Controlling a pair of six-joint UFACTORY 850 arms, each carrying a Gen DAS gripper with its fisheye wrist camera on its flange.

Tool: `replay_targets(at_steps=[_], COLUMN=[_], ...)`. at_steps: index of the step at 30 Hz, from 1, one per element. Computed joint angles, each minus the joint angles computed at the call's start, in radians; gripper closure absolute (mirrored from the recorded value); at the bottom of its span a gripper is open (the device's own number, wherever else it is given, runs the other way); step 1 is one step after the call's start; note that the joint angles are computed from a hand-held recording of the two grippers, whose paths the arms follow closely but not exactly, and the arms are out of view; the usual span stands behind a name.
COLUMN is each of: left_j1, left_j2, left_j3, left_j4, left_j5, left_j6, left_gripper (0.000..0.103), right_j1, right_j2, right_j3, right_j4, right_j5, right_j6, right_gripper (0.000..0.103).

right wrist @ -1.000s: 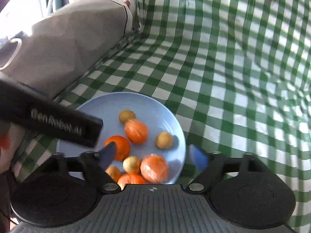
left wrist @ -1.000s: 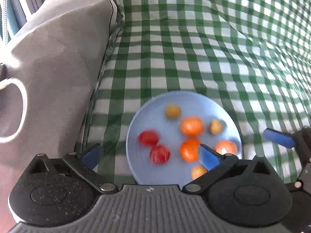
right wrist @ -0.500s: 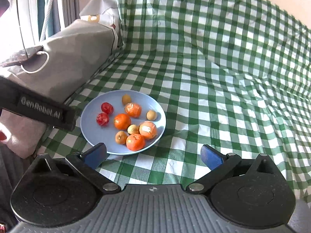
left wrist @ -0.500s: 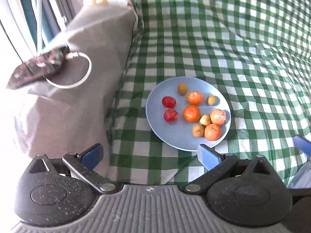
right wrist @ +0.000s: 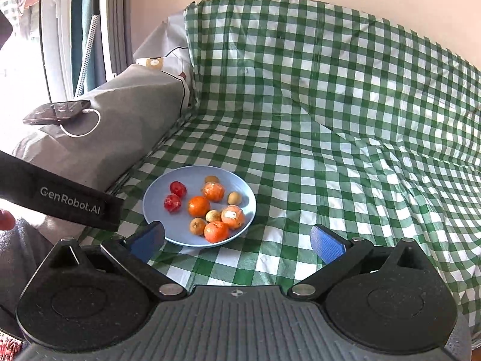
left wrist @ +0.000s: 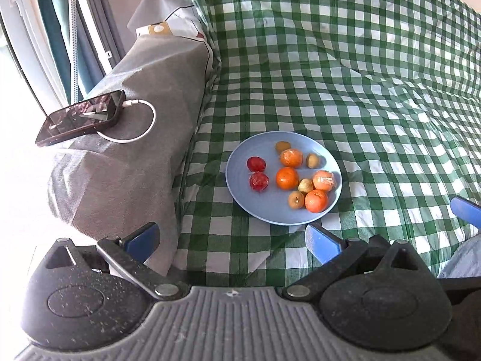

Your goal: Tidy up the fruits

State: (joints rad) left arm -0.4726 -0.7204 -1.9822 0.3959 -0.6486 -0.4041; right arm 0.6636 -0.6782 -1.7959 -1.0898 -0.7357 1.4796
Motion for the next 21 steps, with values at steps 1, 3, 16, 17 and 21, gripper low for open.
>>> replay_targets(at_steps=[1, 3, 16, 17, 21], left_j1=[0.0, 0.003, 0.013, 0.014, 0.012], left_j2=[0.003, 0.006, 0.022, 0.022, 0.025], left_j3=[0.004, 0.003, 0.049, 0.057, 0.089], left_j4=[0.007, -0.003, -0.062, -0.062, 0.032], left_j5=[0.002, -0.001, 0.042, 0.051, 0.09], left_j6=[-0.013, -0.017, -0.016, -0.006, -0.054], left_gripper=[0.0, 0.0, 0.0, 0.0, 0.0], right_j1=[0.001, 0.001, 0.013, 0.011, 0.005], right_j2=[-0.002, -0.006, 0.026, 0.025, -0.005], right_j3=[-0.005, -0.013, 0.039, 0.039, 0.005], right_j4=[0.008, 0.023, -0.003, -0.001, 0.029], right_j5=[-0.002, -0.008, -0.001, -0.003, -0.038], right_j6=[-0.009, -0.022, 0.042, 0.054, 0.063], right_gripper=[0.001, 0.001, 0.001, 0.001, 0.001])
